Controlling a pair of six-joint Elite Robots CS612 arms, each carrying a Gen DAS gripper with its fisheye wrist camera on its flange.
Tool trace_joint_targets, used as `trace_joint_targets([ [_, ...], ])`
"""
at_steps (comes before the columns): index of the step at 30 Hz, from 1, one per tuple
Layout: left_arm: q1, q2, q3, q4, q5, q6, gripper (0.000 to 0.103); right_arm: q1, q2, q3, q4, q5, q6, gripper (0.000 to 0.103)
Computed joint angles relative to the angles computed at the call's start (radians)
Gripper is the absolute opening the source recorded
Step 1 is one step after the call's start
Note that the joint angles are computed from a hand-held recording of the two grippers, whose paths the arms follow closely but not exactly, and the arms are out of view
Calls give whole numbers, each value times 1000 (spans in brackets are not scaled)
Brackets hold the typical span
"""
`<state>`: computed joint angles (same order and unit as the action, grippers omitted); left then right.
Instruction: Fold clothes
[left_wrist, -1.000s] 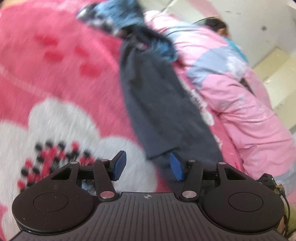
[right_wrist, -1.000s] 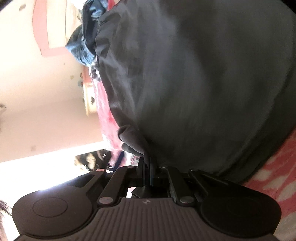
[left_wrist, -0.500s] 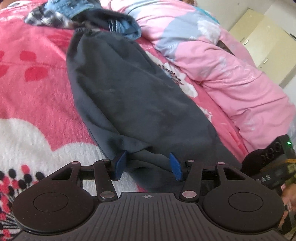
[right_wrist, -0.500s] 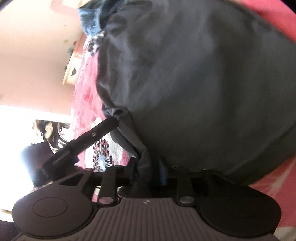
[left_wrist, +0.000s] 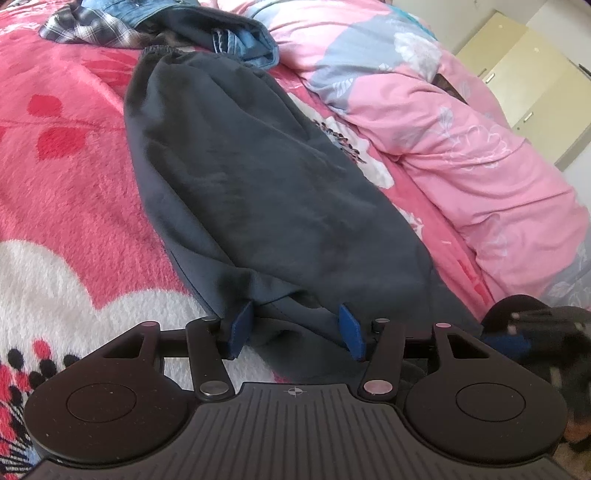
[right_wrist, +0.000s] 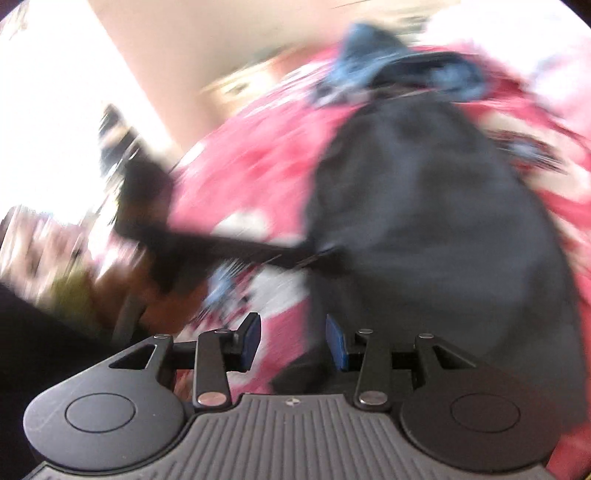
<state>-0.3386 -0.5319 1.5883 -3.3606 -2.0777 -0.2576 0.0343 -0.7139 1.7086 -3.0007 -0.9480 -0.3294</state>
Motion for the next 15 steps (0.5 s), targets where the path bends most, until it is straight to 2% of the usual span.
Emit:
trace_joint_targets([
  [2,1,0,-2,4,-4,0,52,17,-3,-8,87,-33,-69,40],
  [4,2,1,-3,4,-7,-3,52,31,4,-26,149,-81,-100,34],
  [6,3,3,-4,3,-8,-6,52,34,10,-32,155,-145,-60,21],
  [9,4,6,-13,12,-15,2,52,19,8,-21,129,-190,42,16],
  [15,4,-3,-3,0,-3,-1,52,-6,24,-21,105,-180,169,11],
])
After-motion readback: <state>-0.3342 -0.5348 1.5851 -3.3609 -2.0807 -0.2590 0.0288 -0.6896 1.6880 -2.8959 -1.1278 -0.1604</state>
